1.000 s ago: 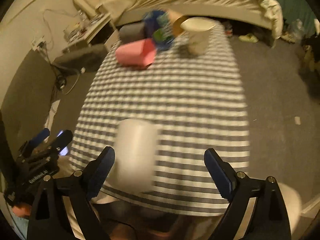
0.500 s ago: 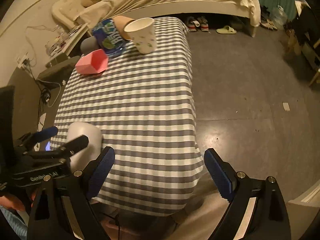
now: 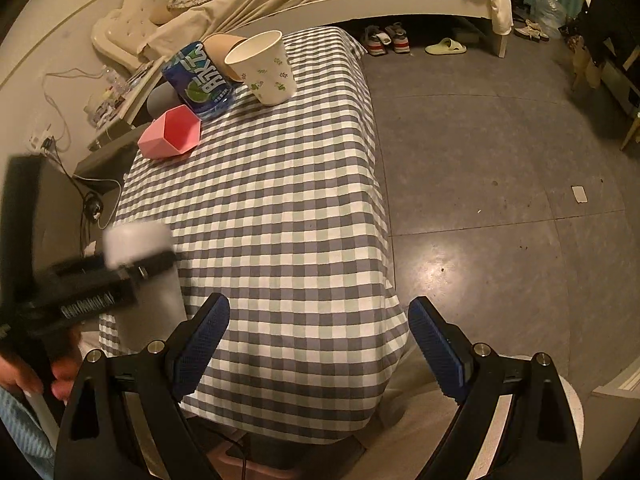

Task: Flip cup upside down
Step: 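Grasp the white cup with the left gripper while the right gripper releases it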

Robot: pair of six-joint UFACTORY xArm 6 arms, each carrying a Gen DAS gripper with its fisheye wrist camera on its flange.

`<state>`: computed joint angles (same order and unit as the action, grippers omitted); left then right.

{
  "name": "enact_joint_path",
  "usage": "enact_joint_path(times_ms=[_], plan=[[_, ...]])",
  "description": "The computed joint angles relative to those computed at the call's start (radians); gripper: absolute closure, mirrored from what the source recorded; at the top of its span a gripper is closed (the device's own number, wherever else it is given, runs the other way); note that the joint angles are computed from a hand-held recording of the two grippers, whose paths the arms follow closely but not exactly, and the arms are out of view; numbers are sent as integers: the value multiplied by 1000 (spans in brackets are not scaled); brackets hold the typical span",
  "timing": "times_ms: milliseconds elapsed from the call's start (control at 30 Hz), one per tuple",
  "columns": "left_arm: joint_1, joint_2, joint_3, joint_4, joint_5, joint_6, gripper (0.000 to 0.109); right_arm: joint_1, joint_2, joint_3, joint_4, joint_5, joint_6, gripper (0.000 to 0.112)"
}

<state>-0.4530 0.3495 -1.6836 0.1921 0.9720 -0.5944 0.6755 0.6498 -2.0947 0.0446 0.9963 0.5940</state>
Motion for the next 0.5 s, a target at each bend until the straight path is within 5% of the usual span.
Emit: enact_joint_path(times_ms=[333,500], plan=[[-1,-46,142,262,-238,-197,36,5,13,-10,-28,27,20,21],[-4,-57,164,280,-256,-206,36,4,14,-10,-38,28,31,21]])
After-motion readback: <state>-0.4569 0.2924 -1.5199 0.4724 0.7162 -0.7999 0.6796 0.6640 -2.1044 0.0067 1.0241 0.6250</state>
